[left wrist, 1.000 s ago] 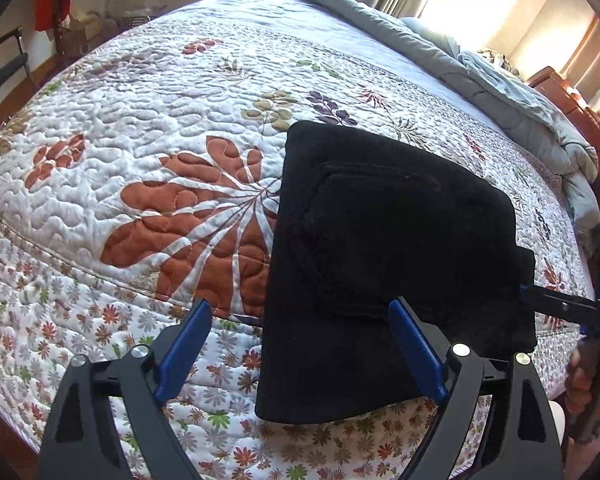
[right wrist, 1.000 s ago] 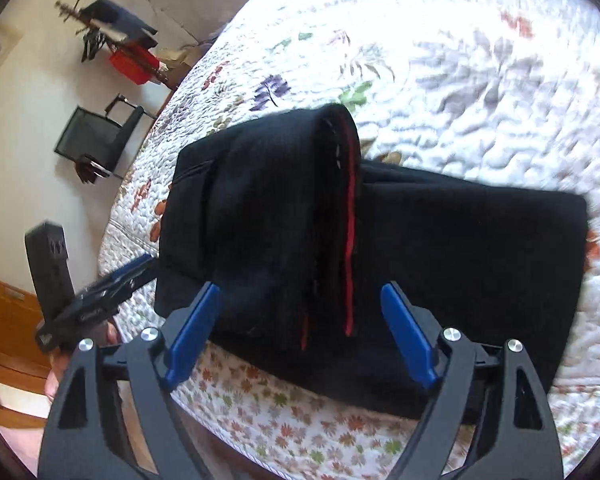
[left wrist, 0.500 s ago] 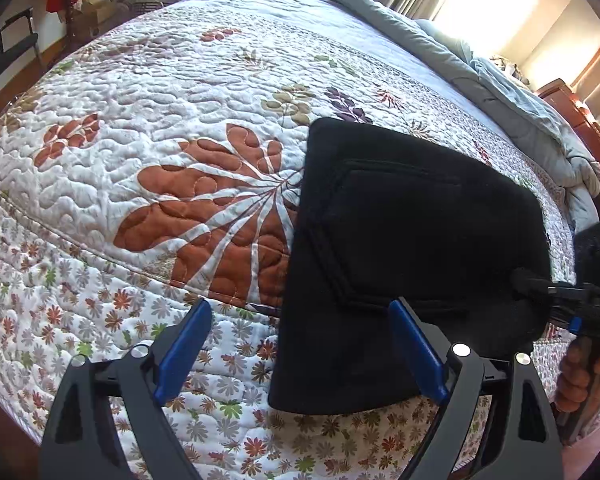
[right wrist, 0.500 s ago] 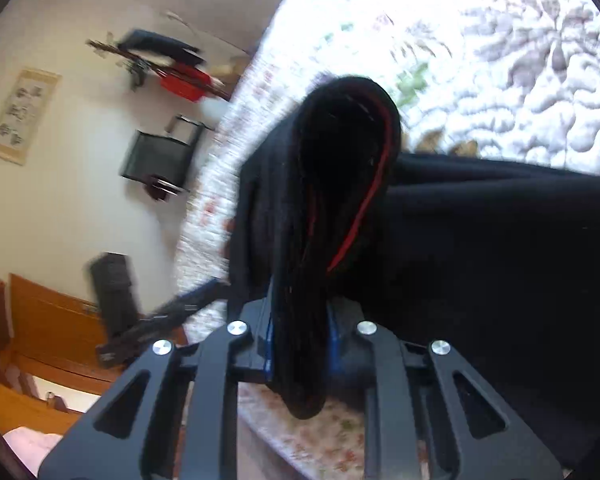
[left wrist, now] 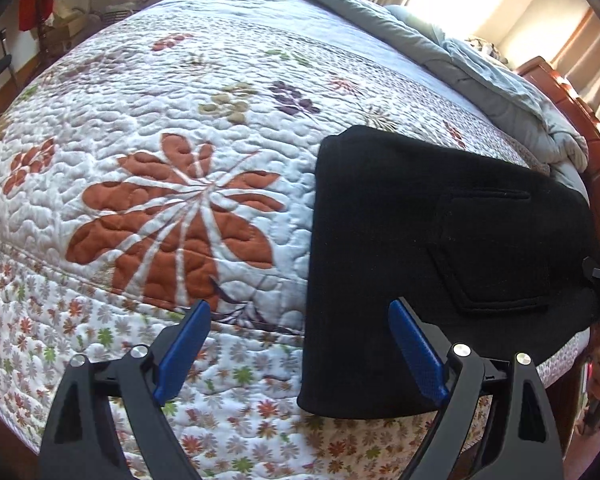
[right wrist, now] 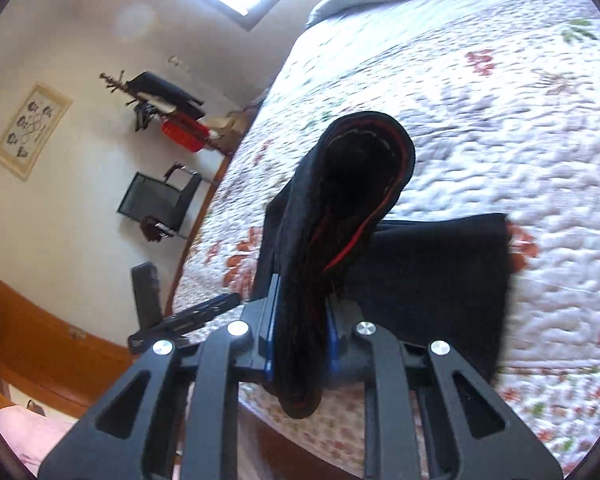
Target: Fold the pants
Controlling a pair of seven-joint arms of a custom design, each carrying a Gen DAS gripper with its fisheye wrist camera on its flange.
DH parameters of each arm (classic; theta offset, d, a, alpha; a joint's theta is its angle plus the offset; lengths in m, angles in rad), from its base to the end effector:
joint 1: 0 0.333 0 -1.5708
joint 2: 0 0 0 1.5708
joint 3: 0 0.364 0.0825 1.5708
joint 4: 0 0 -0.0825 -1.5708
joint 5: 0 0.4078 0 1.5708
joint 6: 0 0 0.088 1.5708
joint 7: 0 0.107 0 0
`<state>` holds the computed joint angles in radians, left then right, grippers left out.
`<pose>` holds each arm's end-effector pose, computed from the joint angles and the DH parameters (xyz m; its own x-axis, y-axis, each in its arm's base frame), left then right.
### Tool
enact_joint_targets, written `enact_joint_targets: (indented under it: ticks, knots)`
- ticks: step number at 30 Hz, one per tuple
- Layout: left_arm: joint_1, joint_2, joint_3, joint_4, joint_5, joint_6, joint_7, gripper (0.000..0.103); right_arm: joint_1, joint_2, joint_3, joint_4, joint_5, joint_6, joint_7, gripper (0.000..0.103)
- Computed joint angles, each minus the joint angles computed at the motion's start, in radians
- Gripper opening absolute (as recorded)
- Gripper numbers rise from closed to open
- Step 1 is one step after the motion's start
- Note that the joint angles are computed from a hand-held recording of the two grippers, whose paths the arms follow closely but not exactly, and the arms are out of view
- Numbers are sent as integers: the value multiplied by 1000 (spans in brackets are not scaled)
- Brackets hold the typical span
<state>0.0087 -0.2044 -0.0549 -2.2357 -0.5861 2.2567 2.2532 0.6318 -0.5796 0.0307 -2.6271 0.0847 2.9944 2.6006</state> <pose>0.5193 -0.0405 0.5179 -0.4331 -0.8522 0.2937 -0.8626 0.2973 -0.4093 0.3242 0.2478 0.5776 -0.1340 -0.6766 -0.7241 -0.7558 0.5423 -0.3669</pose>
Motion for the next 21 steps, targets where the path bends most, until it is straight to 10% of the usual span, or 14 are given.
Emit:
enact_joint_targets:
  ticks: [8, 12, 21]
  knots:
    - [-26, 12, -27, -1, 35, 4, -14, 91, -47, -4, 30, -71, 23, -152, 87, 17]
    - [-33, 42, -37, 10, 71, -1, -40, 91, 1, 7, -9, -135, 89, -79, 81, 22]
    - [-37, 172, -48, 163, 76, -71, -20, 91, -94, -51, 20, -74, -4, -187, 36, 53]
